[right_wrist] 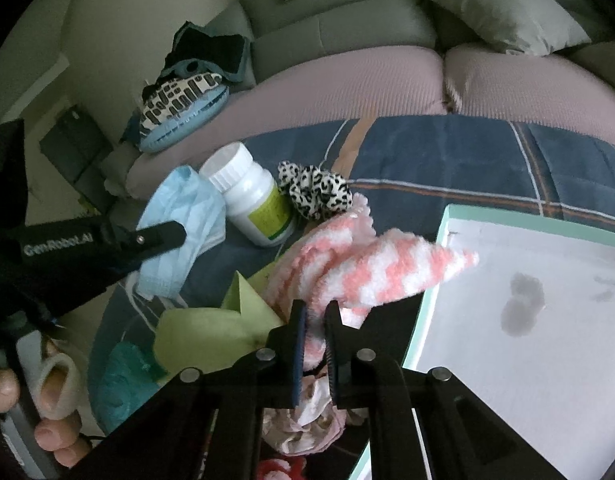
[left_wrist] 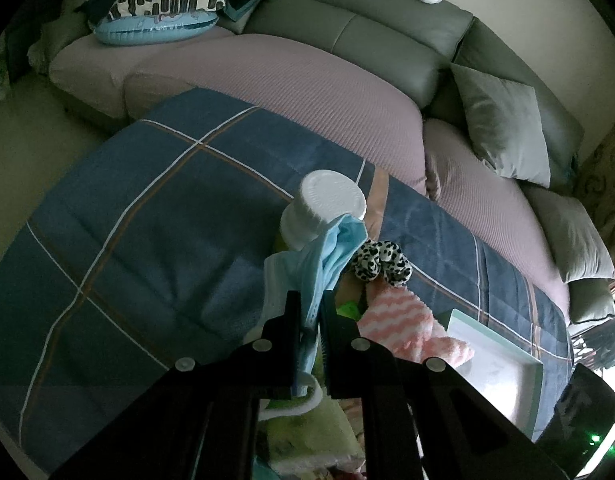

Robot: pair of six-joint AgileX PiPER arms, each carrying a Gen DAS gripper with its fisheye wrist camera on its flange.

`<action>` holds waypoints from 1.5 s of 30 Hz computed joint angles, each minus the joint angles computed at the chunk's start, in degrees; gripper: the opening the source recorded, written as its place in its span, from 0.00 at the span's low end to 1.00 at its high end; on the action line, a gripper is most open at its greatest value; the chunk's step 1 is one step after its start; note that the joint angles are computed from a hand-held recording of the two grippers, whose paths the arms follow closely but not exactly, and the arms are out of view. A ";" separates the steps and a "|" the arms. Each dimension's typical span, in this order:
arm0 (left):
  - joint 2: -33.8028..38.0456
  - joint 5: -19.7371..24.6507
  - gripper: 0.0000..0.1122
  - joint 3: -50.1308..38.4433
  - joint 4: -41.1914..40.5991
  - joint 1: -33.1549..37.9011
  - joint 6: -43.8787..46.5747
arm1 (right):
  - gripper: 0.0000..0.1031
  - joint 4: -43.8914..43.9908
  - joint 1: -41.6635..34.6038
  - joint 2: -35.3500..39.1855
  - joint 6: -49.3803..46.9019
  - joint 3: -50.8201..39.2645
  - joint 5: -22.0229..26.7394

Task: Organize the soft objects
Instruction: 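Lift the blue mask with left gripper while right lifts the pink towel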

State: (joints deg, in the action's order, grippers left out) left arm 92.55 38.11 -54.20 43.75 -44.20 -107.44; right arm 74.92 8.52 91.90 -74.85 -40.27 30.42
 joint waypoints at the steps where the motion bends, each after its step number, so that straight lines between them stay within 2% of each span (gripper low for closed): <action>1: 0.02 0.15 0.08 -0.07 0.02 -0.09 -0.05 | 0.09 0.16 -0.15 -0.46 -0.05 0.08 0.14; 16: -0.17 1.00 0.08 -0.33 0.59 -0.63 -0.43 | 0.08 2.74 -3.11 -3.94 -2.00 1.07 2.21; 20: -1.41 2.87 0.08 -0.36 1.73 -1.72 -1.43 | 0.08 5.14 -6.43 -7.63 -3.86 2.00 6.57; 38: -7.72 12.81 0.08 -2.60 9.20 -9.28 -6.11 | 0.07 5.49 -16.80 -21.29 -2.13 3.46 16.80; 45: -9.00 16.62 0.08 -4.34 12.42 -12.87 -7.08 | 0.07 5.64 -27.06 -26.57 -1.63 3.08 23.98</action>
State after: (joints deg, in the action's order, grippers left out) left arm 83.54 54.73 -58.54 56.17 -57.07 -114.52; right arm 80.56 -18.53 65.34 -76.48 -37.19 54.40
